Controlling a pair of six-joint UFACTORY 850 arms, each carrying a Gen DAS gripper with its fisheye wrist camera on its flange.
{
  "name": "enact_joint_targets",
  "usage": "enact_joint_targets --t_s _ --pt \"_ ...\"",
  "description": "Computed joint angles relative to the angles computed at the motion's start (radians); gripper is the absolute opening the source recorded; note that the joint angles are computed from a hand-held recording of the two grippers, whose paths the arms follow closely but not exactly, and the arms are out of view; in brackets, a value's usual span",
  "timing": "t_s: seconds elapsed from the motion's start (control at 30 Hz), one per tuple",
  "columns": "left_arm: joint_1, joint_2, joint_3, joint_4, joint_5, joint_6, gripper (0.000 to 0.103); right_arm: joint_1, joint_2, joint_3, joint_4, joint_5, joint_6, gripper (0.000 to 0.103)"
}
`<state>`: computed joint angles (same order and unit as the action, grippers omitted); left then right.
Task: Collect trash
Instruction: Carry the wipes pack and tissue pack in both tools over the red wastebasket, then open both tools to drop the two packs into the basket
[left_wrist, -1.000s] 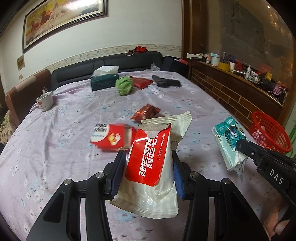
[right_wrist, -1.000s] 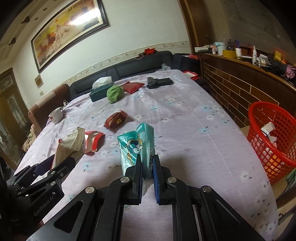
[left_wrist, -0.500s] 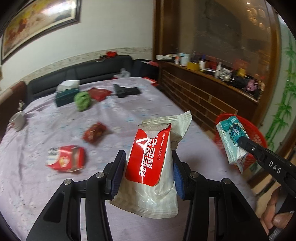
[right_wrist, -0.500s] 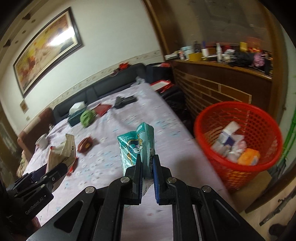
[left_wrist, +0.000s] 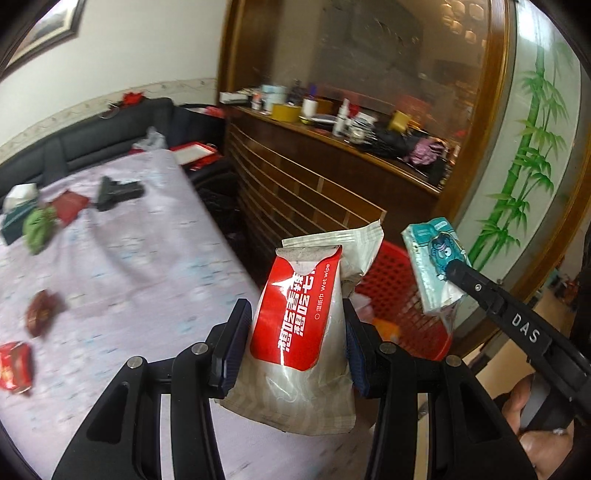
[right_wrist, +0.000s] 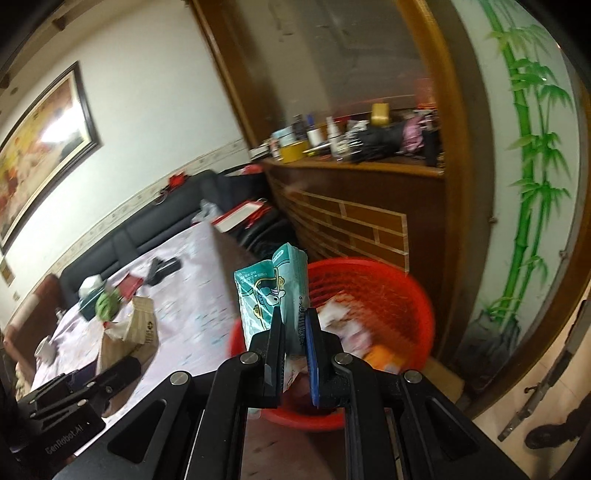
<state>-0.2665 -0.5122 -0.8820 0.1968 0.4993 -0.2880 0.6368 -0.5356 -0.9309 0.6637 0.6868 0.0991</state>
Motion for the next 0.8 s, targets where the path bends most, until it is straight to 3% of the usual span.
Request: enact_joint_targets --t_s 0.1,0.17,0.27,0.33,0.4,0.57,0.8 --pt "-0.014 -0.070 -0.092 0.111 -0.051 -0.113 0.047 -0.038 0.001 -0.002 -0.021 -0.019 0.017 0.011" --pt "-0.018 -0.097 -0.122 0.146 -0.056 -0.151 0.063 -0.063 -0.005 -0.008 -0.037 -0.032 0.033 0.011" --pt "-0.013 -0.091 -0.110 0.144 -0.051 -0.154 0.066 -0.095 -0.026 -0.032 -0.075 -0.074 0.050 0.017" --pt "-0.001 -0.057 -0.065 0.144 -0.025 -0.152 0.066 -0.107 -0.041 -0.048 -0.066 -0.084 0.034 0.036" --pt "0.016 -0.020 -0.018 0.149 -0.007 -0.152 0.066 -0.115 -0.038 -0.041 -0.070 -0.083 0.058 0.036" --pt "0.068 0.071 0.103 0.127 0.024 -0.091 0.067 -0.095 0.015 0.027 -0.113 -0.023 0.132 0.036" --pt "0.188 0.165 0.261 0.115 0.078 -0.039 0.067 -0.005 -0.004 0.004 -0.209 -0.039 0.171 0.037"
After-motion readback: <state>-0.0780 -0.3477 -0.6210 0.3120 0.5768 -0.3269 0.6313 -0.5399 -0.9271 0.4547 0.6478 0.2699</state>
